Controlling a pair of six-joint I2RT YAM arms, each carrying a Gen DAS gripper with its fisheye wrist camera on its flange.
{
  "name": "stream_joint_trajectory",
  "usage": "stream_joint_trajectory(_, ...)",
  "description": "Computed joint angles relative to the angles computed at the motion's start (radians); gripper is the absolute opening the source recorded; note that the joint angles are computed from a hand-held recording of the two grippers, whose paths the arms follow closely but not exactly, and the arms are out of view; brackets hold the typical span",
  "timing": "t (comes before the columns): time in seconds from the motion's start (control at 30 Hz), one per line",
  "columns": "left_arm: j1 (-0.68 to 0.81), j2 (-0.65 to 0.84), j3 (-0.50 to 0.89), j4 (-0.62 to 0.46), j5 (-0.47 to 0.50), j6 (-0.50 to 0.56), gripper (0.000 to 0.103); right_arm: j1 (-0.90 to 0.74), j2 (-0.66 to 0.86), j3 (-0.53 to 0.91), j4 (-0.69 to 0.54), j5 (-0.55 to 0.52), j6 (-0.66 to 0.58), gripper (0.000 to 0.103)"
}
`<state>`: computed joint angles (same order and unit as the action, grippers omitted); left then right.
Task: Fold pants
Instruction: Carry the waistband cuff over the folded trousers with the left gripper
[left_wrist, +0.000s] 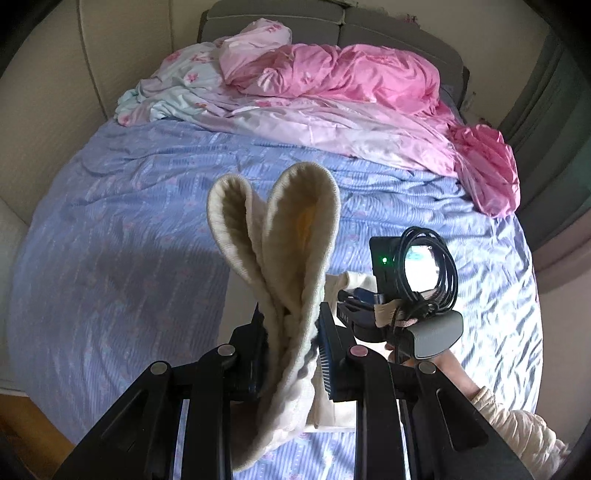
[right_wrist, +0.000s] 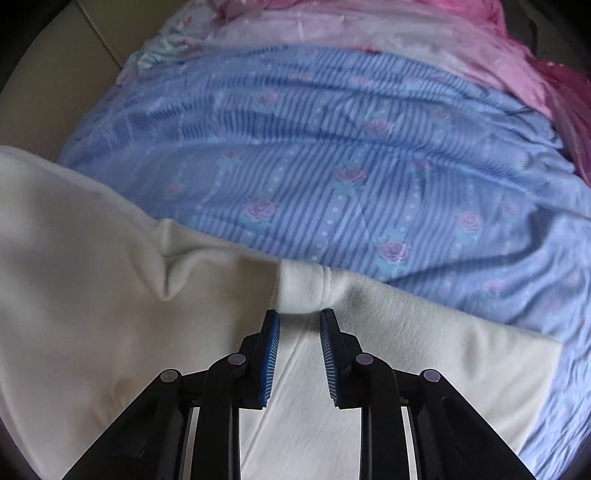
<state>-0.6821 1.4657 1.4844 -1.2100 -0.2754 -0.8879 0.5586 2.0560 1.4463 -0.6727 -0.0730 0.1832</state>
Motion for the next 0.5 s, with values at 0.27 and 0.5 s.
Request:
stream_joint_trajectory(0.27,-0.144,0.114,0.171,-0.062,-0.022,-0.09,0.025,-0.121,-0.394,-0.241,0.022,-0.098,-0.016,0.025)
stream_joint_trajectory(0.5,-0.282,0.352,0.401,-0.069,-0.015,-0.136,0.025,-0.386,-0.754,-0.347,-0.166,-0.183,-0.197,0.025)
